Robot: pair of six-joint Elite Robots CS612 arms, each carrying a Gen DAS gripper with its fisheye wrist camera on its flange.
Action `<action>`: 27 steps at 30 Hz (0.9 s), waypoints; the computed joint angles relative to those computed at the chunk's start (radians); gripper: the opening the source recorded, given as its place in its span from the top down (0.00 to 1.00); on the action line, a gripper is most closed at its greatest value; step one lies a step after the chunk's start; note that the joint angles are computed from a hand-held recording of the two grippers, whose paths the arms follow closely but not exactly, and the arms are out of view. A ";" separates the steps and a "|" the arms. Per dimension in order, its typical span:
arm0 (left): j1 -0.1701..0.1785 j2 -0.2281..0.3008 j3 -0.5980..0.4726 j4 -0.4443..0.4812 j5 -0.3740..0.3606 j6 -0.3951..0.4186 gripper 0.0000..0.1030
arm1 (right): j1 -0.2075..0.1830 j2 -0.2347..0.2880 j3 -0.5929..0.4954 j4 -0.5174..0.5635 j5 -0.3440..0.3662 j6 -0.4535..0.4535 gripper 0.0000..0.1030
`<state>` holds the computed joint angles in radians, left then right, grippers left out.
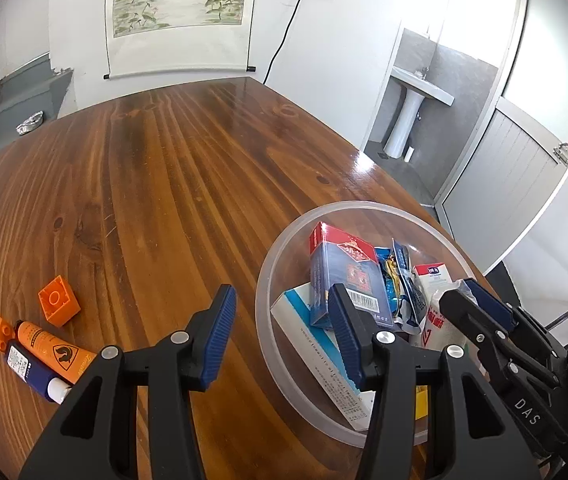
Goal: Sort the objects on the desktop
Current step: 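Lower the bandage roll into the bowl and open the right tool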
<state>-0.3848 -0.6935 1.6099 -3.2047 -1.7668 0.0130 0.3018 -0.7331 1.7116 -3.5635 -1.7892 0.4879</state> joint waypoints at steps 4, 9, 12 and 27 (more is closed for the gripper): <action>0.006 -0.002 0.006 -0.003 0.006 -0.009 0.50 | 0.009 0.005 -0.009 -0.013 -0.016 -0.044 0.58; 0.014 -0.004 0.014 -0.014 0.010 -0.019 0.50 | 0.014 0.012 -0.029 0.049 -0.006 -0.084 0.58; 0.021 -0.004 0.018 -0.018 0.004 -0.029 0.50 | 0.020 0.015 -0.033 0.059 -0.033 -0.094 0.58; 0.054 -0.011 0.044 -0.038 0.039 -0.070 0.50 | 0.045 0.021 -0.038 0.032 -0.255 -0.060 0.53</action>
<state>-0.3306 -0.7042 1.6540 -3.2426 -1.7278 -0.0574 0.3471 -0.7125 1.6732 -3.5317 -2.0439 0.4276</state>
